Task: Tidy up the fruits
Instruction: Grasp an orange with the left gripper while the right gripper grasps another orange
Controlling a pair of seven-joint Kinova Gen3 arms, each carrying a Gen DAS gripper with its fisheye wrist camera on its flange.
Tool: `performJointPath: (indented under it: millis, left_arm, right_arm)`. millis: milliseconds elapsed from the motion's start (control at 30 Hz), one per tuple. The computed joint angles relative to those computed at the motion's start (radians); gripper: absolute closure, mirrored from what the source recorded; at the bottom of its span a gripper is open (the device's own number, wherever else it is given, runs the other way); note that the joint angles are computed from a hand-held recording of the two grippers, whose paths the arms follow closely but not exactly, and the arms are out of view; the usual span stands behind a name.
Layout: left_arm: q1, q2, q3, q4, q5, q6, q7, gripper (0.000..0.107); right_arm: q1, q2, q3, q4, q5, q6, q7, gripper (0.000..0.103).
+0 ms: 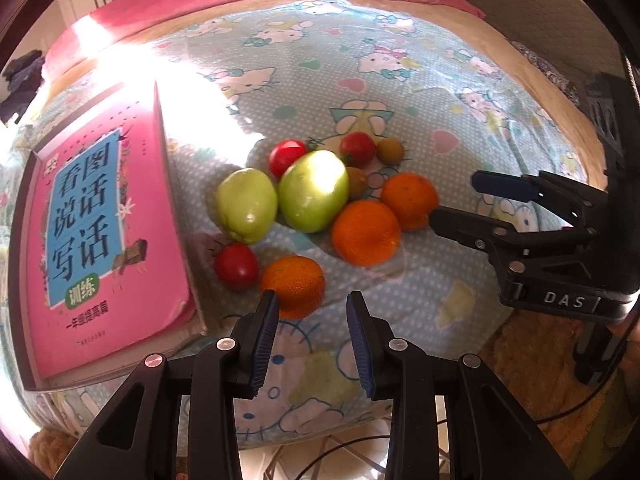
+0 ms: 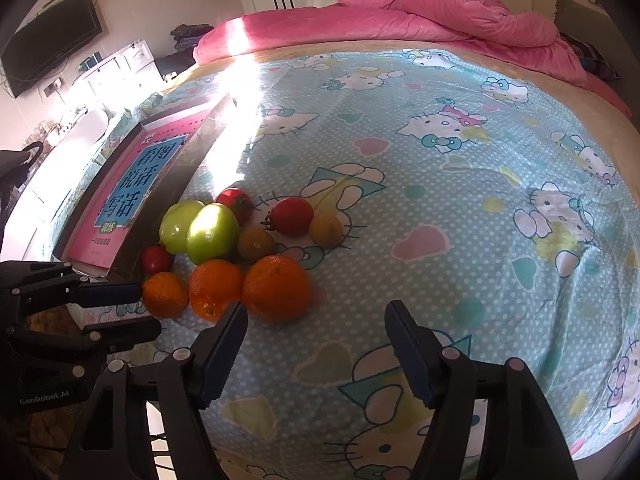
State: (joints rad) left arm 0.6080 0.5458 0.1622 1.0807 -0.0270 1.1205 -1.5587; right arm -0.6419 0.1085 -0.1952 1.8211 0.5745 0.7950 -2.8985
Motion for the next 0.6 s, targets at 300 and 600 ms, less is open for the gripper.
performJointPath:
  millis: [300,600]
  left_arm:
    - [0.018,0.018,-0.022,-0.014,-0.037,0.020,0.051,0.071]
    - [0.072,0.034,-0.040,-0.029,-0.120,0.014,0.066,0.070]
  right_arm:
    - [-0.004,0.007,0.002,-0.004,0.009,0.005,0.000,0.032]
    - [0.024,0.018,0.017,0.002,-0.044,-0.056,0.058,0.036]
